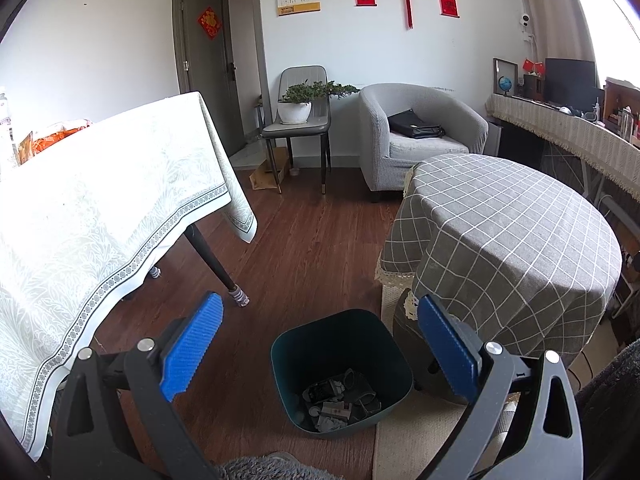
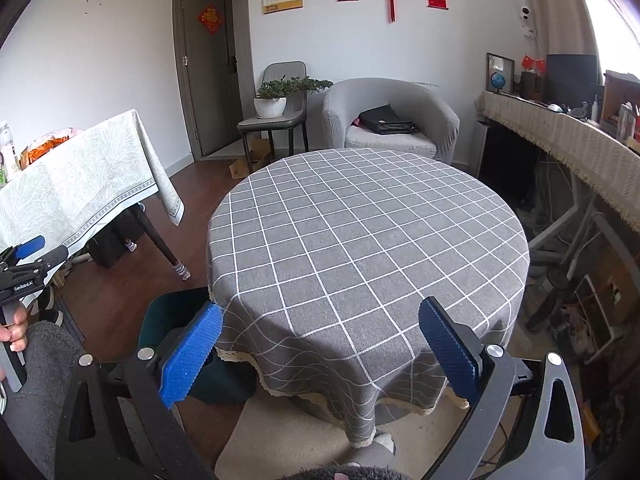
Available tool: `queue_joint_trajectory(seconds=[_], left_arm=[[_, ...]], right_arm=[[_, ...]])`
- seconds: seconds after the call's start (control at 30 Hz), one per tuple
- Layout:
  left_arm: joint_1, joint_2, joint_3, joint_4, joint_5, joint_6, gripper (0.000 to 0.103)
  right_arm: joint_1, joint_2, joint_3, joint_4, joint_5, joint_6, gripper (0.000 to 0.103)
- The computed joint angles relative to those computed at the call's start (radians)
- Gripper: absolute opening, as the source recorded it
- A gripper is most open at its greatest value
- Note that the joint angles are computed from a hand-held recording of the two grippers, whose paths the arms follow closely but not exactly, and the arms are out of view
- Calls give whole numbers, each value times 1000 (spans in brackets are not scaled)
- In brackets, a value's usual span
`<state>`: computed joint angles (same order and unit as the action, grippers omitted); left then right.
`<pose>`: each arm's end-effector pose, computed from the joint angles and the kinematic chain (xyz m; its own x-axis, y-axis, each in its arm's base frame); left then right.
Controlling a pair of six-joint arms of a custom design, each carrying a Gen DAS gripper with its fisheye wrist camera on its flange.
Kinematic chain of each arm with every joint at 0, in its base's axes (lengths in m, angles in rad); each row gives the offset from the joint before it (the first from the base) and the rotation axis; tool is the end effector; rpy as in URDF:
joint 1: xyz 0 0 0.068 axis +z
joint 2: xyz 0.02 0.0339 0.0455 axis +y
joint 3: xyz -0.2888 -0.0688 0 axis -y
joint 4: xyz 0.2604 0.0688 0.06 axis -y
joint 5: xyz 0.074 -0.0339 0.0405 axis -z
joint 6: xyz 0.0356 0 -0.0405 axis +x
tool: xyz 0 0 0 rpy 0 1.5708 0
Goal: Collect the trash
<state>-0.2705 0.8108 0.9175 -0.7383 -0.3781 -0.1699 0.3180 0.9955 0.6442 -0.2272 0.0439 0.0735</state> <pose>0.1577 -0.0301 0.3470 -0.5542 -0.0094 -0.8323 -0.1344 0.9878 0.0784 0.2092 0.0672 0.2626 -0.5383 -0.1000 -0.8368 -0.2386 0.9704 0.0376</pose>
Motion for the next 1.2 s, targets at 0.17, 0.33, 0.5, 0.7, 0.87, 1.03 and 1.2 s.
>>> queue_joint_trajectory(seconds=[0.17, 0.33, 0.5, 0.7, 0.87, 1.03, 1.2], left_arm=[[-2, -1, -4, -4, 1, 4, 100], [-1, 2, -5, -7, 3, 5, 100], [-19, 3, -8, -6, -11, 5, 100], [-13, 2, -9, -7, -1, 3, 100], [-6, 3, -9, -6, 3, 5, 100], [-3, 4, -13, -5, 6, 7, 100], [8, 6, -13, -8, 15, 8, 100]], right_arm=[[0, -26, -14, 14, -6, 11, 99], [34, -23, -11, 12, 25, -2, 99], [43, -25, -9, 9, 37, -9, 99], [35, -25, -6, 5, 31, -11, 100], [37, -26, -6, 3, 33, -9, 100], [35, -26, -6, 3, 31, -6, 100], [37, -27, -7, 1, 35, -7, 100]])
